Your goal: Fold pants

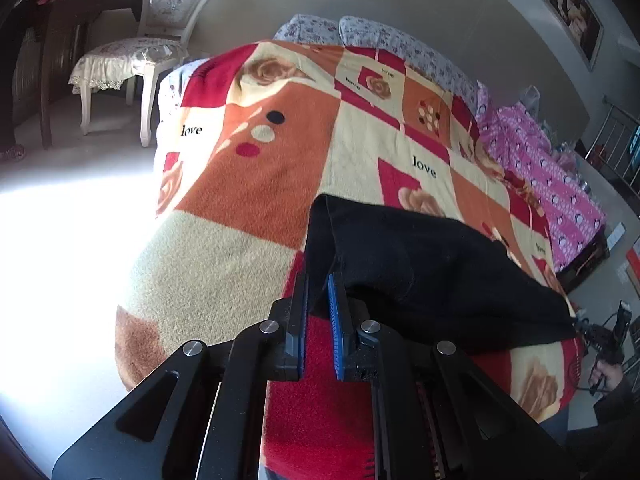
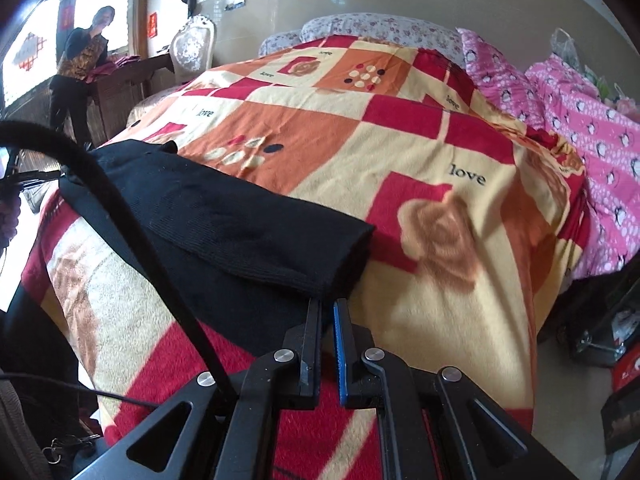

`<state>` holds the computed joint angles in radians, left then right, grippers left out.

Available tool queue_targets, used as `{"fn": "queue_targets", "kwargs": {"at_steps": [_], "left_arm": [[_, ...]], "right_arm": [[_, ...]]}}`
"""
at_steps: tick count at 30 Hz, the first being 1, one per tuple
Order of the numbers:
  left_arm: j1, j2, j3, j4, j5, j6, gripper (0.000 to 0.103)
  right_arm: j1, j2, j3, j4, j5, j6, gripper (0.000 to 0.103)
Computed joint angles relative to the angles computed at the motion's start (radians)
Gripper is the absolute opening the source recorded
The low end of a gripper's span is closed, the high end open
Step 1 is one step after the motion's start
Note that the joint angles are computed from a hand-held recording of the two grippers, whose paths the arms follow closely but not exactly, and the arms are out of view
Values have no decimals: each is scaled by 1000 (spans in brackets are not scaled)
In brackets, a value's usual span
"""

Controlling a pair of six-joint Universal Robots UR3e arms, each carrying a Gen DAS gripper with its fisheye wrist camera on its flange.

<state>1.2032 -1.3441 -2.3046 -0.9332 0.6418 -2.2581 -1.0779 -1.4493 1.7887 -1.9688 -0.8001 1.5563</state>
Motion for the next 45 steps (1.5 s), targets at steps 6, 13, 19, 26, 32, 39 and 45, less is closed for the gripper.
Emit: {"fn": "queue_targets", "kwargs": {"at_steps": [6,13,19,26,32,39,45], "left_arm": [[-98,134,46,-57,-77,-93,9],[-287,189,-65,-12,12,-177,9],[-320,85,-196,360,157,-426,9],[-321,-65,-205,643,169,-621,26],[-292,-72,-219,668,155,-666,33],[-251,-130,-201,637,27,-753,56],[-233,-280,-203,857,-73,-903,46]], "right_arm": [[-52,-42,54,-157,33,114,5],[1,-106,-131,431,68,-80,37],[-20,-163,-3,474,89,-106,39],[-27,-70,17,402,98,35,39],[-28,-8,20,351,95,136,39],[-37,-9,32,362,100,128,40],[-45,-14,29,387,101,117,40]]}}
